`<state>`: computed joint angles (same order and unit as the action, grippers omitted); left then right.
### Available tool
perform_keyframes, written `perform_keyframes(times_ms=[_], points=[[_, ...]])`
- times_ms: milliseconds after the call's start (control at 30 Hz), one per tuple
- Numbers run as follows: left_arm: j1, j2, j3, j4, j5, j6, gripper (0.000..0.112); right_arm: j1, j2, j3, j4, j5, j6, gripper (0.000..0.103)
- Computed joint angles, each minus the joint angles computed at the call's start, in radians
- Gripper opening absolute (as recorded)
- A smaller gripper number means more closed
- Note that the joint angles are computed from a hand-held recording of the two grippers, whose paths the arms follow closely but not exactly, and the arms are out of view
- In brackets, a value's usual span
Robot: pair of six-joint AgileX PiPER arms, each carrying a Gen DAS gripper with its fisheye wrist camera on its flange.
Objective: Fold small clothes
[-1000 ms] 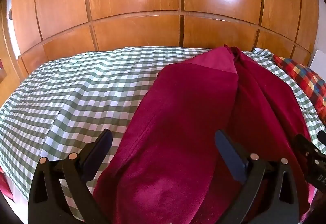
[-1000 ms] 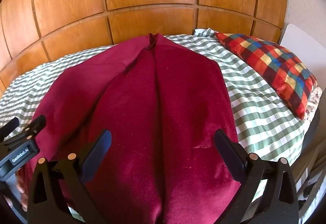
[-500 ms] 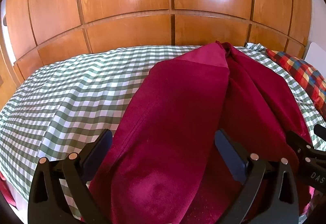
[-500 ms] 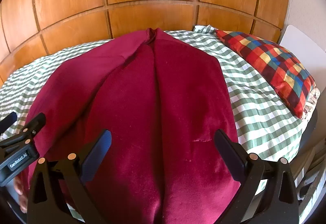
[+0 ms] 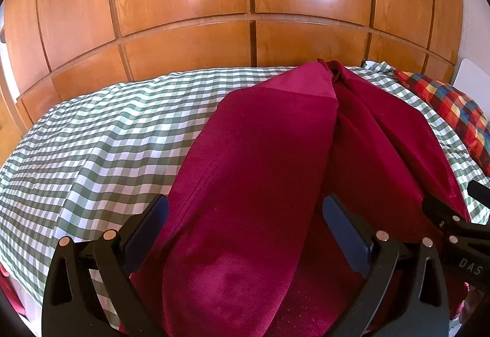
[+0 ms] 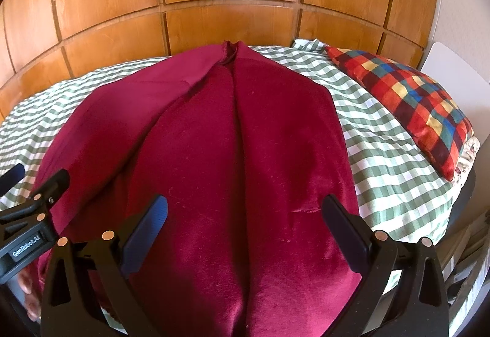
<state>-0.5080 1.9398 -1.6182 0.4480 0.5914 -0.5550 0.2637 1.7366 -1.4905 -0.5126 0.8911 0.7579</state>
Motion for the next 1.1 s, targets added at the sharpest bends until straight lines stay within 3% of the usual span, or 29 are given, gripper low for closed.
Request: perform_keyframes(times_ms=[867, 1100], points=[[0.003, -0.029, 0.037, 0.011, -0.009, -0.001, 0.1, 0.017, -0.004, -0.002, -0.019, 0.006, 0.002, 0.1], [0.039, -0.065, 0.115, -0.024, -0.055, 0.071, 0.1, -0.054, -0.05, 0.02, 0.116, -0.026, -0.121, 0.1]])
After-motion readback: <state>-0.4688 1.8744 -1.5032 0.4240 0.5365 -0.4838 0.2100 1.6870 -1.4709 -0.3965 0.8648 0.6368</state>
